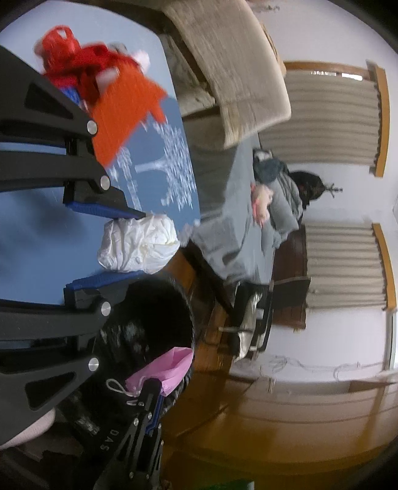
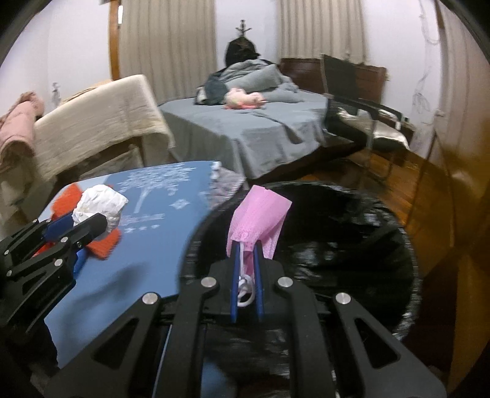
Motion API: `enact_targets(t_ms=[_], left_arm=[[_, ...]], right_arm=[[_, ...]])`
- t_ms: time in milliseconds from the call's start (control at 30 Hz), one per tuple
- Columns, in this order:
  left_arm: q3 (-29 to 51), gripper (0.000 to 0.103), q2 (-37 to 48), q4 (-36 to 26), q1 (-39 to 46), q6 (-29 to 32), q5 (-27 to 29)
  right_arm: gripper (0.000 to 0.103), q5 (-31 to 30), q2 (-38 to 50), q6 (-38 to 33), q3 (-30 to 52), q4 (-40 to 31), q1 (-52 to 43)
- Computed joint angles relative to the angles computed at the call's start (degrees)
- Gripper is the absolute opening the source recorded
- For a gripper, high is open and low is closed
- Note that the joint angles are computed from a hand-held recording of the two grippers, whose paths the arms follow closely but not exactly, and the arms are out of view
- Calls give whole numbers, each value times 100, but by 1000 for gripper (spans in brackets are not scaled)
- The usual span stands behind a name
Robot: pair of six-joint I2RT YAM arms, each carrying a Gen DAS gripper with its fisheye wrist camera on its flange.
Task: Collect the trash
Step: 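Grasp the white plastic bag with the left gripper while the right drops the mask into the bin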
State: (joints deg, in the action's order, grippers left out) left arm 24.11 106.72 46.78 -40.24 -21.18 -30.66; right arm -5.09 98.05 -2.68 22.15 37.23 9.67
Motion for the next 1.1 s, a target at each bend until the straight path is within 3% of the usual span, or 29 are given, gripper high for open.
enact_targets(t_ms=[400, 467, 533, 600, 767, 900, 1100], left_arm=[[2178, 33, 1334, -795, -238, 47, 869], [2488, 40, 1533, -950, -252, 62, 1080], [2613, 56, 1644, -939, -260, 125, 1215], [2575, 69, 1645, -865, -240, 159, 1215], [2019, 80, 1285, -651, -85, 114, 920], [1076, 88, 701, -179, 112, 196, 386], [-313, 91, -140, 313, 534, 144, -188]], right_arm=[[11, -411, 346, -610, 373, -7, -1640], [14, -429, 408, -663, 436, 6, -1802], [25, -434, 443, -685, 463, 18, -1897], [48, -443, 425, -670, 385, 135, -1979], [89, -342, 319, -584, 58, 595, -1939], [96, -330, 225, -316, -127, 809, -1657], [96, -126, 154, 230, -180, 805, -698]])
